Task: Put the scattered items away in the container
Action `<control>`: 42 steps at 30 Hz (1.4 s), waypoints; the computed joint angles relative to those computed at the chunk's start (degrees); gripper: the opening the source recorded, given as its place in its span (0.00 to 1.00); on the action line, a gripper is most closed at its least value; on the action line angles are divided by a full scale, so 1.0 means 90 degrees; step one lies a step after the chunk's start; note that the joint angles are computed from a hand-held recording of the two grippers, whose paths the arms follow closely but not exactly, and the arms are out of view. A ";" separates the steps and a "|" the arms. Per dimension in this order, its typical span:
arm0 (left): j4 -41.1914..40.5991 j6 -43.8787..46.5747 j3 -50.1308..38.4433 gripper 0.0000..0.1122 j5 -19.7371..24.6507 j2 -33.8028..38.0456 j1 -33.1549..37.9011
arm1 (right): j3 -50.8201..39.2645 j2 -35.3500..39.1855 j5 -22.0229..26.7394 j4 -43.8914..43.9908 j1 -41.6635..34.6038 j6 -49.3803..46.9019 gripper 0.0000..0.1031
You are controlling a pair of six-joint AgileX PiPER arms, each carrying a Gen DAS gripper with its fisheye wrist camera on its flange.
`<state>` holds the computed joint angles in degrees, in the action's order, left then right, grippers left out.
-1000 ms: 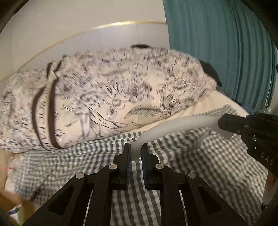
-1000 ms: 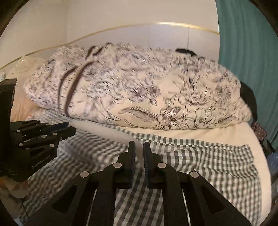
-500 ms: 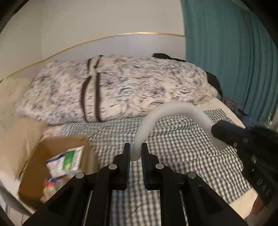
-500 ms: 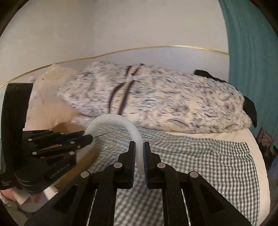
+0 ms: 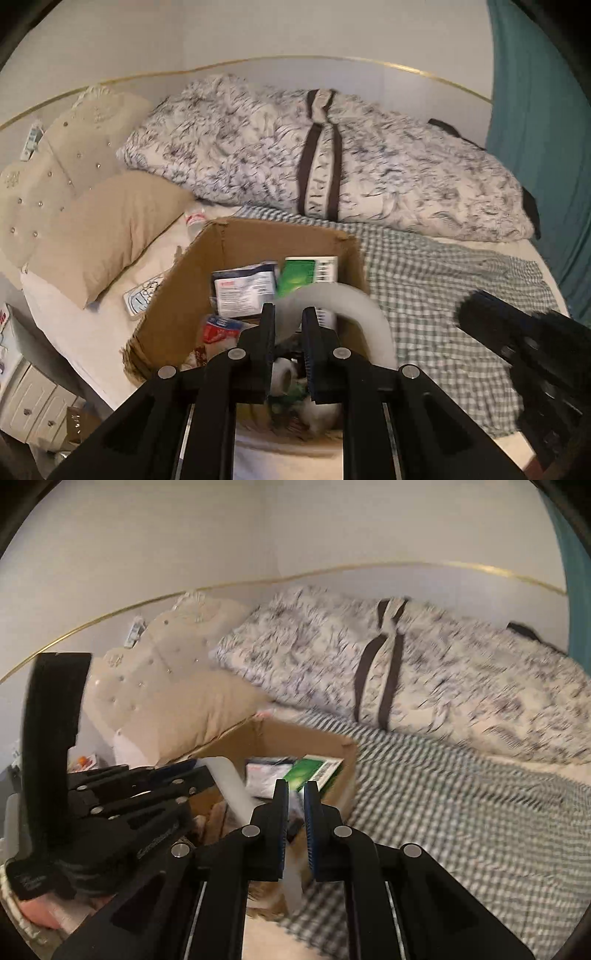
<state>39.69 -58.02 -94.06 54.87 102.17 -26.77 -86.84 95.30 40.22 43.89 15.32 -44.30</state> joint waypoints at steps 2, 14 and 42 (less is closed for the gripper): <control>-0.0193 0.0082 0.0098 0.12 -0.0226 0.0087 0.0294 | -0.0086 0.0173 -0.0080 -0.0086 0.0111 0.0096 0.08; 0.0465 -0.0705 0.0218 0.92 0.0287 0.0831 0.0301 | -0.0371 0.0876 -0.0235 -0.0730 -0.0286 0.0785 0.21; 0.0960 -0.1236 -0.0864 0.92 0.0834 0.1200 -0.1536 | 0.2176 -0.0663 -0.1879 -0.3604 -0.1356 0.4098 1.00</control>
